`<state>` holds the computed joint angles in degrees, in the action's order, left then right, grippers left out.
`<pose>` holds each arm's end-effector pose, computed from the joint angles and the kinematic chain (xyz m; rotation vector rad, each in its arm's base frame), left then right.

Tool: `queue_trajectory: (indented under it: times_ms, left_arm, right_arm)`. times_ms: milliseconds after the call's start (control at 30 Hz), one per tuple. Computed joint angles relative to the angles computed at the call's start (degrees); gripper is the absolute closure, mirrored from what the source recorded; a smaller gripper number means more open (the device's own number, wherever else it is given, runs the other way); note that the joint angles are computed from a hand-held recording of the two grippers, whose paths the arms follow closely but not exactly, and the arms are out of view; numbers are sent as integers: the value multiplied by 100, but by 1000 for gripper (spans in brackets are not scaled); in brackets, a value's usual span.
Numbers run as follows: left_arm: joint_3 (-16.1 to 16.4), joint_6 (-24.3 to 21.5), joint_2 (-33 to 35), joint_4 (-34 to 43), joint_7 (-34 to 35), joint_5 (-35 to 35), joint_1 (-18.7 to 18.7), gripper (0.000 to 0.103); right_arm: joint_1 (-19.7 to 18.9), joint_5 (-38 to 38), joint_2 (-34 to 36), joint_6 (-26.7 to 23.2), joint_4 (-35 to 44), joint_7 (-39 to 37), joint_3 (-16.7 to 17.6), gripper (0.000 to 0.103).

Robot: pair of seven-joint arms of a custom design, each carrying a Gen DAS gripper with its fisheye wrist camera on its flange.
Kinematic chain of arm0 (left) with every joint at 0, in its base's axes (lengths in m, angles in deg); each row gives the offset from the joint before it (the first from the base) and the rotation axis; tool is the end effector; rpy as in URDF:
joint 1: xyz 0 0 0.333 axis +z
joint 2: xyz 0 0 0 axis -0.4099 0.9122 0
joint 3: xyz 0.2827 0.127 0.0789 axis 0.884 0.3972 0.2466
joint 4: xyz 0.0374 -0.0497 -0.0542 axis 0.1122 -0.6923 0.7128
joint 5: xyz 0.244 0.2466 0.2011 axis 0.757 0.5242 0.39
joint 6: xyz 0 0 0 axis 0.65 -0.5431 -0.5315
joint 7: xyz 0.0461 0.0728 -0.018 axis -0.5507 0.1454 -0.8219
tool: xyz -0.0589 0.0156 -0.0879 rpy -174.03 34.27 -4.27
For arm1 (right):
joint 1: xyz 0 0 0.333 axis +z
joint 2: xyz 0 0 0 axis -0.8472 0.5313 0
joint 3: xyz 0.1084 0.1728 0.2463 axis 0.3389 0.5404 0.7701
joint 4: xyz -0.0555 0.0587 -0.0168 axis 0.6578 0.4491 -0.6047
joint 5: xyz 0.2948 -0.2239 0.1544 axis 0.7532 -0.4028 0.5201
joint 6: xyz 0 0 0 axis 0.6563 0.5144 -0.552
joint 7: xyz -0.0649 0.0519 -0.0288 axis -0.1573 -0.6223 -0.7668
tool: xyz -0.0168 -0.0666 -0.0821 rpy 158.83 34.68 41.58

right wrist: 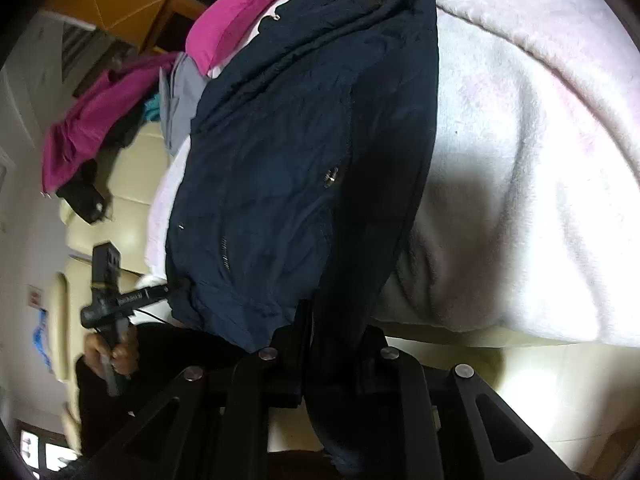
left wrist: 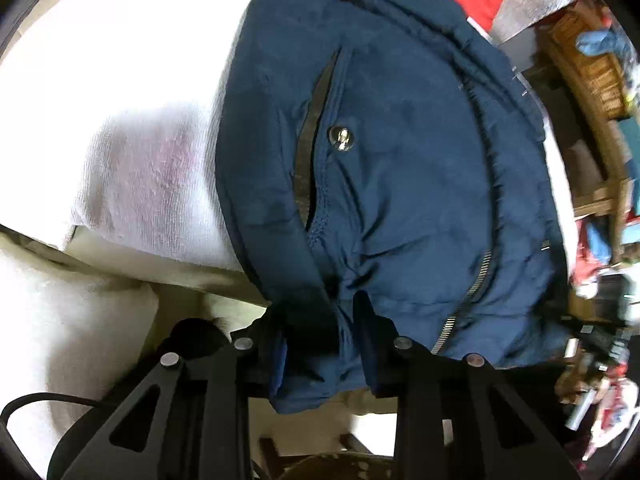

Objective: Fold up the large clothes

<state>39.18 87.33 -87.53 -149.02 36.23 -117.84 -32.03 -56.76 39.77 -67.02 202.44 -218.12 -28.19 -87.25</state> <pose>0.4749 -0.1436 0.4254 2.0282 -2.0875 0.6095 0.3798 -0.0722 0.3844 -1.5669 1.8820 0.3936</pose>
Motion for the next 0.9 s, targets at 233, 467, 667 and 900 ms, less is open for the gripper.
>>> queue_trajectory:
  times_ms: [233,467,667,900]
  left_arm:
    - [17,20,147,-52,132,-342,18,51]
    - [85,-152,-106,135,387,-561,-76,89]
    - [195,-75,-254,475,932,-1215,-187,91]
    - [230,-69,272,1498,1232,-1704,-111,92]
  right_arm:
    - [95,-508,329,114,63,297,441,50]
    - [339,-351,-674,398,-253,-65,69,91]
    - [535,179,-1233,645,-129,-634,-414,92]
    - [988,1335,-1015,1401,341,-1284,-711,94]
